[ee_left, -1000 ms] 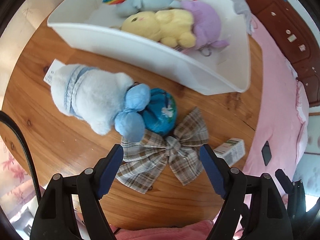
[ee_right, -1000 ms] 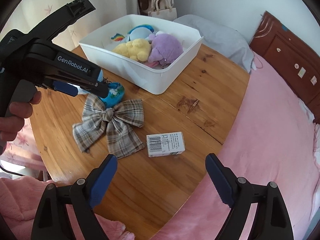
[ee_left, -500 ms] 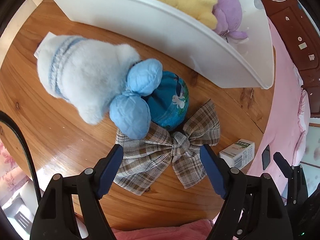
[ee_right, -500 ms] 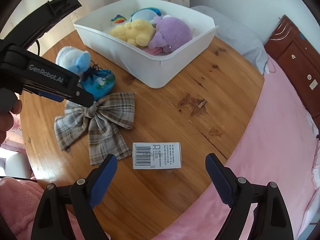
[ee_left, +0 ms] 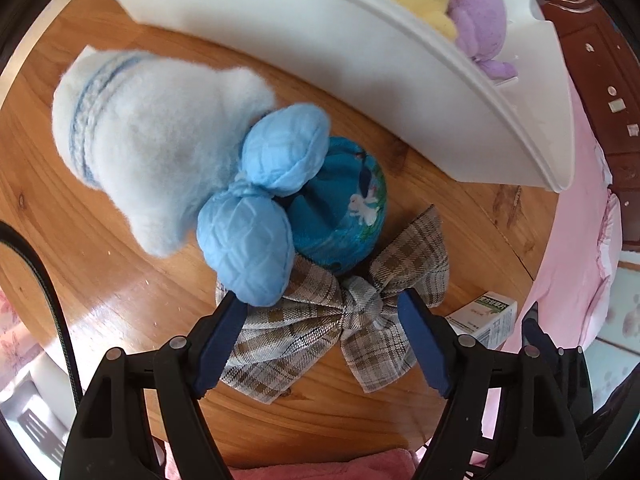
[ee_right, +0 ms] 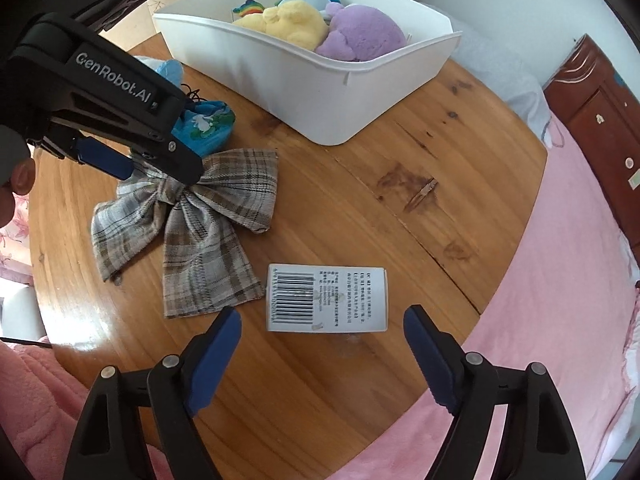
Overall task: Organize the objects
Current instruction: 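Close left gripper on the plaid bow while right gripper closes on the white box, then lift the plaid bow with left gripper while right gripper carries the box over tray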
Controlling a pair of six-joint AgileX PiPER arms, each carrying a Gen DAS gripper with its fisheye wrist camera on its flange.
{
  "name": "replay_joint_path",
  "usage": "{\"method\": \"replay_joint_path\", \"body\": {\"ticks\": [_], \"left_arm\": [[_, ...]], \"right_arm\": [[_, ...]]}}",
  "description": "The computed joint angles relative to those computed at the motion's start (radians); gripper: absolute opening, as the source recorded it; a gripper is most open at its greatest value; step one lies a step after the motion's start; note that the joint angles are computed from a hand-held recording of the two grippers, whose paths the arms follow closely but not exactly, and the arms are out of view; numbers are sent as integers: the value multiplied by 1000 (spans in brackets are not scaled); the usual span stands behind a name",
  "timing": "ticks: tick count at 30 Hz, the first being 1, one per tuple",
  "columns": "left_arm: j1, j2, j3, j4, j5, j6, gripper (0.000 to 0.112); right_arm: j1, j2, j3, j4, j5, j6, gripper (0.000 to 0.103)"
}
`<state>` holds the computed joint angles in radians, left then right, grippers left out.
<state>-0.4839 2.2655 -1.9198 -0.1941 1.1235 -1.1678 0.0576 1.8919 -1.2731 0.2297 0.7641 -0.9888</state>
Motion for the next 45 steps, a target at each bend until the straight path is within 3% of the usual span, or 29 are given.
{"method": "replay_joint_path", "body": {"ticks": [4,8,13,19,34,45], "left_arm": [[0,-2,17,-12,-11,2,74],[3,-13,43,-25,-42,14,71],[13,-40,106,-58,-111,12,66],[16,-46,123,-69,-139,21,62],[-8,-39,107,-102,-109,102,58],[-54,-27,34,-66,-2,124,58]], "right_arm": [[-4,12,-8,17,0,6,82],[-8,26,-12,35,-2,2,71],[-18,37,-15,59,0,11,64],[-10,21,11,41,-25,87,64],[-31,-72,127,40,-65,150,64],[-61,-158,239,57,-79,190,64]]}}
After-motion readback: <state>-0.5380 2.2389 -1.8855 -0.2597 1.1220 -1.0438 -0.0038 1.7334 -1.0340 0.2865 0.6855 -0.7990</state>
